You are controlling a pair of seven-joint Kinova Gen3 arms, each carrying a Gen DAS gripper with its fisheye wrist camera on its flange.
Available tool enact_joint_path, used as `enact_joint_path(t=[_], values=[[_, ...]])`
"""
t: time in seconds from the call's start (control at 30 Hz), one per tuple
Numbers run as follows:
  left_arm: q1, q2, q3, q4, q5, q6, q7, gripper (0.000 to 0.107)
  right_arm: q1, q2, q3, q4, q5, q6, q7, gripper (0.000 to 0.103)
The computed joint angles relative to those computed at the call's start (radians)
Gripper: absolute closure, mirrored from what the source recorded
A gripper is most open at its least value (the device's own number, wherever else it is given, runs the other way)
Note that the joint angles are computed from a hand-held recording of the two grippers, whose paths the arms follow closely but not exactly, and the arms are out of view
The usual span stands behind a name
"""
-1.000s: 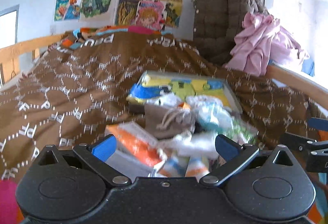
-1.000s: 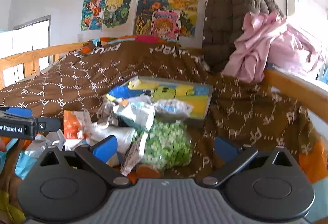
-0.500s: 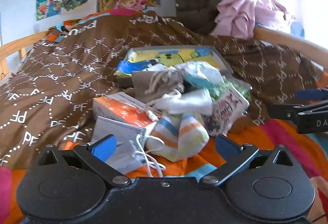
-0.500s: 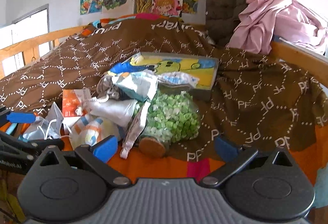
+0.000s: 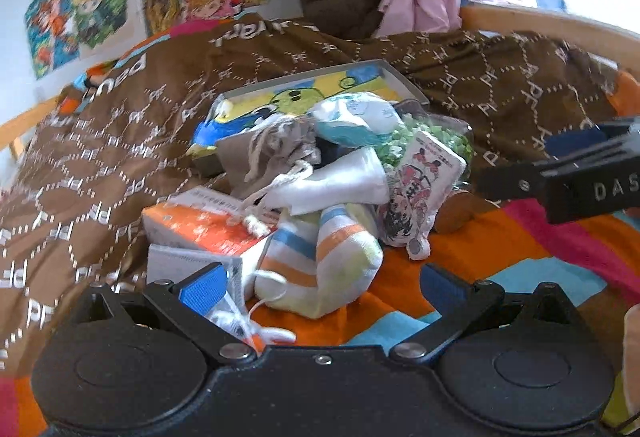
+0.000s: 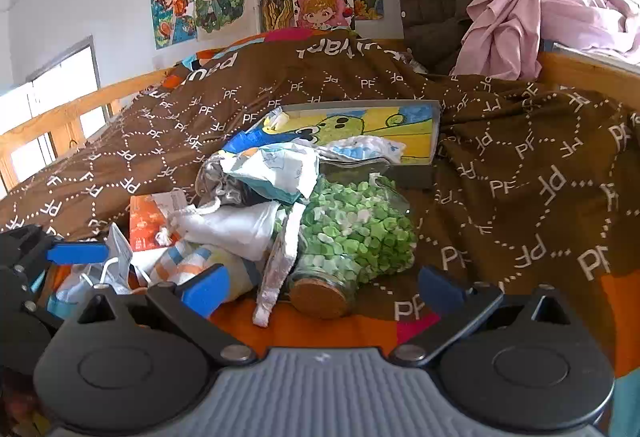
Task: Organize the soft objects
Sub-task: 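Grasp the striped cloth with the left tool while the right tool grasps a white strip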
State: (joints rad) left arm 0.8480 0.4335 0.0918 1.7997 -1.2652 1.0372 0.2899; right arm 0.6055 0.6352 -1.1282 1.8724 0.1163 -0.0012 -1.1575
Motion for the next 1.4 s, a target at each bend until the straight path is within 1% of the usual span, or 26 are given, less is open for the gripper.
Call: enact_joint_path(t=[0.1,0.17,0.3,0.37,0.43,0.47,0.5,0.57,0.6,0.67,0.7,0.83,0.9,0.97,1.03,1.2,1.27,1.4], values=[[-0.007,0.024,0.001,-0.029,-0.005,0.005,-0.092,0.005,-0.007,0.017,-0.002,-0.005,0.006,-0.007,-0.002,0.001],[-0.011,0.029,-0.003,-0.036,-0.004,-0.007,-0.129,0.005,-0.019,0.02,0.005,-0.01,0.005,-0.004,-0.01,0.003],[-0.017,0.027,-0.014,-0.033,0.006,-0.035,-0.135,0.005,-0.041,0.04,0.016,-0.031,0.004,0.008,-0.011,0.008],[-0.026,0.023,-0.017,-0.031,0.013,-0.055,-0.147,0.005,-0.04,0.068,0.002,-0.045,0.006,0.022,0.004,0.018],[-0.035,0.024,-0.018,-0.038,0.026,-0.066,-0.177,0.006,-0.051,0.079,0.005,-0.052,0.001,0.021,0.02,0.022],[-0.043,0.026,-0.018,-0.046,0.039,-0.07,-0.203,0.01,-0.059,0.084,0.009,-0.058,0.0,0.025,0.028,0.024],[-0.05,0.028,-0.019,-0.056,0.056,-0.073,-0.231,0.012,-0.064,0.091,0.009,-0.064,-0.001,0.03,0.038,0.026],[-0.061,0.024,-0.023,-0.062,0.08,-0.093,-0.268,0.016,-0.077,0.095,0.017,-0.068,-0.009,0.028,0.053,0.033],[-0.064,0.02,-0.027,-0.06,0.085,-0.106,-0.277,0.017,-0.083,0.095,0.023,-0.07,-0.013,0.026,0.058,0.035],[-0.072,0.014,-0.032,-0.061,0.103,-0.127,-0.302,0.021,-0.094,0.095,0.033,-0.076,-0.021,0.027,0.065,0.043],[-0.074,0.014,-0.034,-0.064,0.114,-0.131,-0.314,0.022,-0.096,0.096,0.034,-0.077,-0.024,0.025,0.068,0.045],[-0.08,0.007,-0.044,-0.067,0.143,-0.162,-0.337,0.032,-0.093,0.102,0.029,-0.069,-0.025,0.008,0.073,0.058],[-0.08,0.006,-0.05,-0.07,0.156,-0.168,-0.347,0.037,-0.092,0.105,0.027,-0.067,-0.019,0.003,0.071,0.061],[-0.084,0.002,-0.054,-0.07,0.167,-0.183,-0.357,0.048,-0.088,0.108,0.021,-0.065,-0.012,0.001,0.068,0.065],[-0.093,-0.003,-0.057,-0.071,0.183,-0.202,-0.366,0.054,-0.081,0.114,0.012,-0.064,-0.004,0.002,0.067,0.068],[-0.101,-0.014,-0.07,-0.07,0.217,-0.232,-0.351,0.067,-0.074,0.12,-0.003,-0.065,0.003,0.012,0.073,0.083],[-0.105,-0.02,-0.073,-0.067,0.227,-0.244,-0.345,0.074,-0.066,0.125,-0.014,-0.063,-0.001,0.017,0.076,0.086],[-0.117,-0.032,-0.074,-0.063,0.253,-0.272,-0.342,0.08,-0.056,0.118,-0.026,-0.051,-0.009,0.013,0.081,0.089]])
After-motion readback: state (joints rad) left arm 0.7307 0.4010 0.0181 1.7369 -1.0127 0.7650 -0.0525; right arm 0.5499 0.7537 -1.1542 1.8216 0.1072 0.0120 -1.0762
